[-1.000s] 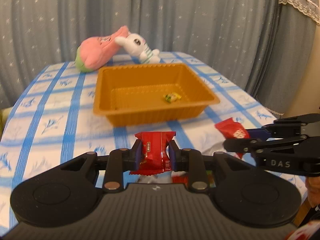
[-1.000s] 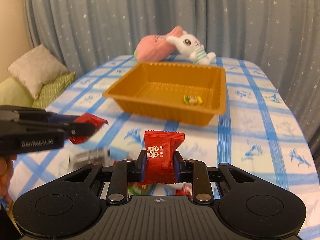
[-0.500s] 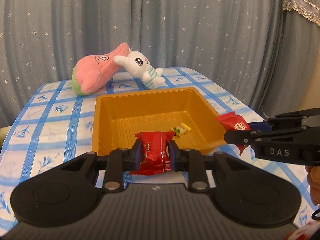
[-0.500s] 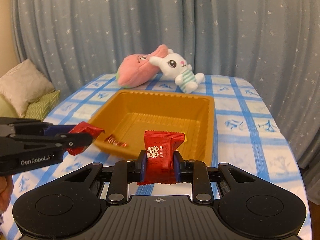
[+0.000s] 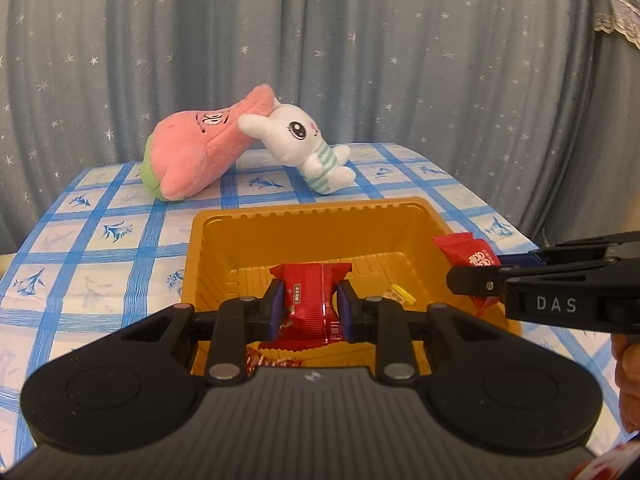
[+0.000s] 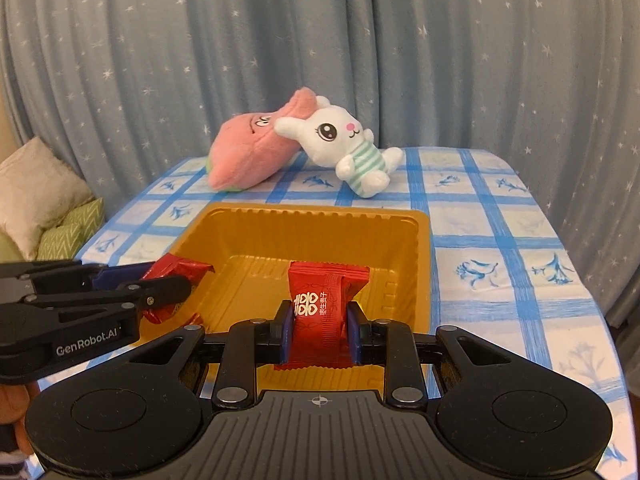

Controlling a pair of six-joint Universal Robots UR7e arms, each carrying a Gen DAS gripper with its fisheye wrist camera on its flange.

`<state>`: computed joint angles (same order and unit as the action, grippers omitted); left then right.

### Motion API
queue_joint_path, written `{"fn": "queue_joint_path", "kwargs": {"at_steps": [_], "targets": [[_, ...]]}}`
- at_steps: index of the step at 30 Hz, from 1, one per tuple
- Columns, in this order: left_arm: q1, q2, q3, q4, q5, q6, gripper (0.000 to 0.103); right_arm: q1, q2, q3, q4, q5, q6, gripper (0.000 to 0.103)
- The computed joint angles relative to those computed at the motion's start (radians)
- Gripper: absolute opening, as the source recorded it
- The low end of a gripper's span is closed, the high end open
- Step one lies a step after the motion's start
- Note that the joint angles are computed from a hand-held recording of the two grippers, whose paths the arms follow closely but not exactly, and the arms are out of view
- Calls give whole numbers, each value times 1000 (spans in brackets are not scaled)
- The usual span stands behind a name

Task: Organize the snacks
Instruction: 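Carry both red candies into the orange tray and open both grippers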

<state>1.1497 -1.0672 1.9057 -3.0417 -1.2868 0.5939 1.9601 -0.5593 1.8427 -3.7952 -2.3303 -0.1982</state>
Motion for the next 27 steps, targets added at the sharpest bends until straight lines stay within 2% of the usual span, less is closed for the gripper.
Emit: {"fn": "queue_joint_path", "kwargs": {"at_steps": [10, 24, 27], "targets": [[9, 60, -54, 7, 15, -13, 25, -48, -1, -33, 64, 39, 42, 28], [14, 78, -69, 9, 13, -13, 25, -54, 5, -43, 81, 32, 50, 28], [19, 80, -73, 9, 7, -15, 28, -54, 5, -43, 81, 33, 49, 28]]}}
